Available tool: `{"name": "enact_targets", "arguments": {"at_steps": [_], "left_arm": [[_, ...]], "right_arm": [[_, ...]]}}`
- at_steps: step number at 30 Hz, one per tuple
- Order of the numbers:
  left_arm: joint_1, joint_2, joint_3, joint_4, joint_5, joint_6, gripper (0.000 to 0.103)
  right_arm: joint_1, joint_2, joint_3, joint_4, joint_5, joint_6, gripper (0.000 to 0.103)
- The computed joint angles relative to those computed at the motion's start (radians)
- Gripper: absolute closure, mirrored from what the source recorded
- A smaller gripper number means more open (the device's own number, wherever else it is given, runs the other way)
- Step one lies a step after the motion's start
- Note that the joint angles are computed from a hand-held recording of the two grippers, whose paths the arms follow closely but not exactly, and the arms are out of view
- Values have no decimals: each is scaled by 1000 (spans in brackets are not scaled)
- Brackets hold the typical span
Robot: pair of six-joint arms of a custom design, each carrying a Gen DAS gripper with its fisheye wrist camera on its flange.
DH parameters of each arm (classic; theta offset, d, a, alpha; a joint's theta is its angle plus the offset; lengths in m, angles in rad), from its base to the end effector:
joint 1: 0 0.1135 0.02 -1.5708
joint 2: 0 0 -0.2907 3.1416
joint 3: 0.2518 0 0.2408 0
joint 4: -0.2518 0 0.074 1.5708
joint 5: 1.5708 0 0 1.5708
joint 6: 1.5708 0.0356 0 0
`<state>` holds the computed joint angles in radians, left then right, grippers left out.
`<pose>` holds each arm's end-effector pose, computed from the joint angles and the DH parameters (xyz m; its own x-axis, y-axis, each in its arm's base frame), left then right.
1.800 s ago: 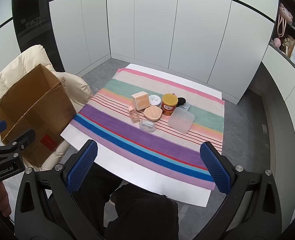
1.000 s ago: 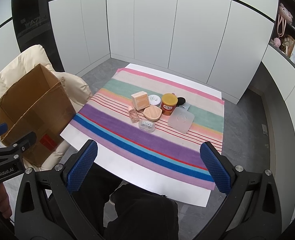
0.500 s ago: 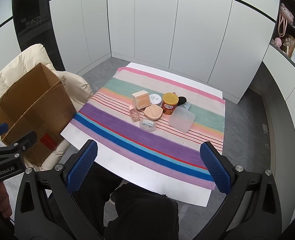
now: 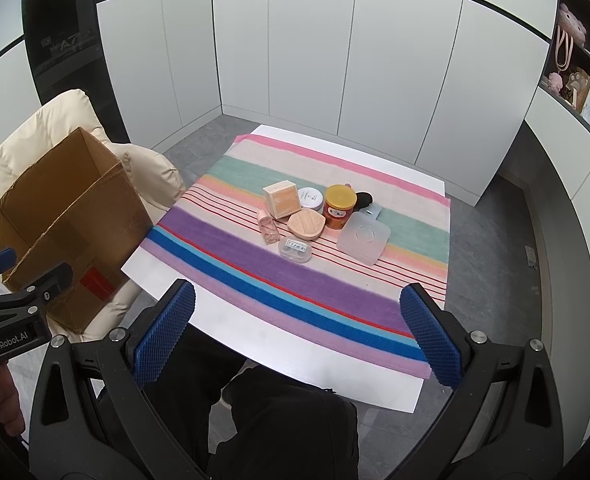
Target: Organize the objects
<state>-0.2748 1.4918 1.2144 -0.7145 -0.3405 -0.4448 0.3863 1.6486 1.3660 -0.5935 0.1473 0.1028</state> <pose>0.2887 -0.0690 0.3071 -0.7617 -0.2066 -0.6141 -0.2745 0.9614 0.0169 0.3291 0.1282 0.3120 -0.7372 -0.1902 -0.6483 -0.2111 0.9764 -0.0465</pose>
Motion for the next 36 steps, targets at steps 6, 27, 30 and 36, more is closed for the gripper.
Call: {"name": "enact_targets", "arguments": {"at_steps": [6, 27, 30, 36], "left_arm": [[2, 1, 2, -2, 4, 0, 0], [2, 5, 11, -15, 13, -3, 0], [2, 11, 13, -11, 14, 0, 0], [2, 26, 27, -7, 23, -3, 0]], "right_arm": [[-3, -1, -5, 4, -4, 3, 0], [-6, -1, -10, 9, -7, 5, 0], [-8, 0, -8, 7, -9, 7, 0], [-12, -4, -12, 5, -9, 5, 0]]}}
